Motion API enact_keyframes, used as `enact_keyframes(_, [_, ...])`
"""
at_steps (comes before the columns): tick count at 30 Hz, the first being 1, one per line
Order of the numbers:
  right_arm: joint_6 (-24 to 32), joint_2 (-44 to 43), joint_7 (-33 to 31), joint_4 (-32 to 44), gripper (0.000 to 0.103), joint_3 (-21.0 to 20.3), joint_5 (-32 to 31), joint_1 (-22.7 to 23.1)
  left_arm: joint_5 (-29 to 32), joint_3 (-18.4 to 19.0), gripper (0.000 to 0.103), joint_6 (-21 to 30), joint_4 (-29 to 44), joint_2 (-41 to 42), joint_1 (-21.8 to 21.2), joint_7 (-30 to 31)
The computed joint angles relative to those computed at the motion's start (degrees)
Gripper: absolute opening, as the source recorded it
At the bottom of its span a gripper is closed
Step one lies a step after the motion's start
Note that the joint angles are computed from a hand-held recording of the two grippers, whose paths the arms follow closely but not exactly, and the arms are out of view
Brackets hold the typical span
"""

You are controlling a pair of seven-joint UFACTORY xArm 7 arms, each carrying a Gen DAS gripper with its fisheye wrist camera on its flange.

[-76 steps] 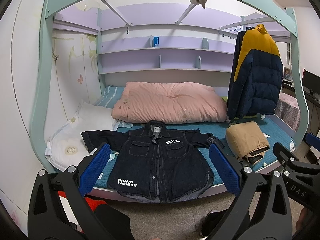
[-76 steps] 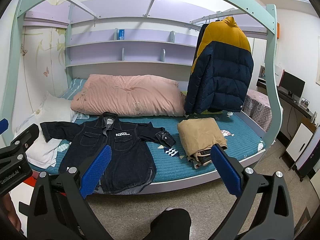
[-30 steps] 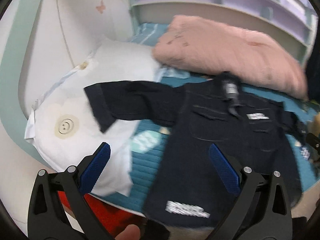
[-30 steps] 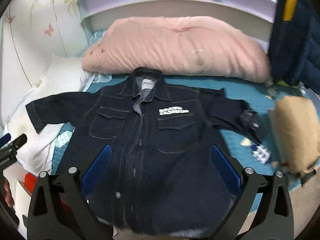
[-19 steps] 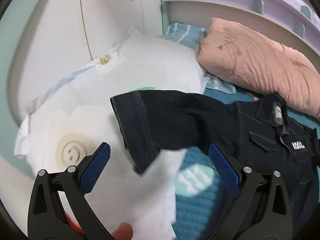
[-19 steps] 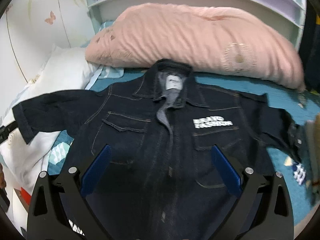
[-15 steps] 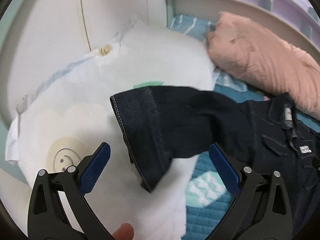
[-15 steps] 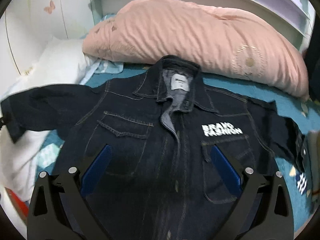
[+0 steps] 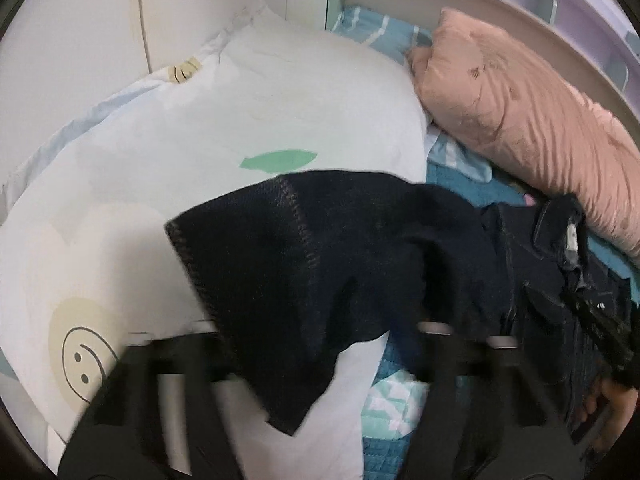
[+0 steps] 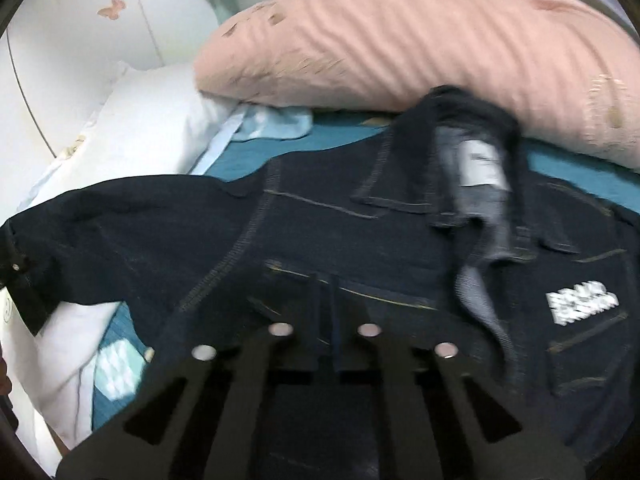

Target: Fold large clothes

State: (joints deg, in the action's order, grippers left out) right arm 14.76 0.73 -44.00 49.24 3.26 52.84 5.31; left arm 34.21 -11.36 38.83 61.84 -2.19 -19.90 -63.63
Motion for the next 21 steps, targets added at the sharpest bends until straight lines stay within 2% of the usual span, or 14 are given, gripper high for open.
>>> enact_keyframes(2, [1.6, 1.9, -1.7, 2.4, 0.000, 0.6, 2.2, 0.2, -2.2, 0.3, 0.013, -0.6, -0.2, 0.0, 0.0, 2.8])
enact_keyframes(3, [2.0, 2.6, -2.4, 3.1, 0.000, 1.0, 3.1, 0.1, -3.0, 0.4, 0.012, -1.2, -0.6, -0.3, 0.1, 4.0])
enact_keyframes(9, [6.2, 5.6, -2.1, 5.2, 0.000, 2.9, 7.8, -0.4, -2.1, -0.8, 0.010, -0.9, -0.2, -2.1, -0.3, 7.0])
enact_keyframes(12, [7.2, 8.4, 1.2, 6.5, 0.000, 3.1, 5.1, -0.6, -7.2, -0.7, 0.010, -2.8, 0.6, -3.3, -0.6, 11.3])
enact_keyframes(13, [8.6, 9.7, 1.1, 7.4, 0.000, 3.3, 6.1, -1.5, -9.1, -0.8, 0.010, -3.4, 1.1, -3.6, -0.7, 12.7])
enact_keyframes(15, [7.5, 10.3, -3.1, 7.2, 0.000, 4.7, 10.0, -2.6, -13.1, -0.9, 0.010, -4.3, 3.6, -3.7, -1.1, 15.7])
enact_keyframes(18, [4.6, 9.6, -5.0, 6.1, 0.000, 5.3, 9.8, -2.1, -20.3, -1.2, 0.010, -3.4, 10.1, -1.1, -2.1, 20.8])
enact_keyframes(21, [11.1, 9.3, -8.0, 7.0, 0.000, 4.8, 15.6, -4.8, -24.6, -1.8, 0.010, -2.2, 18.6, 3.8, -3.8, 23.9])
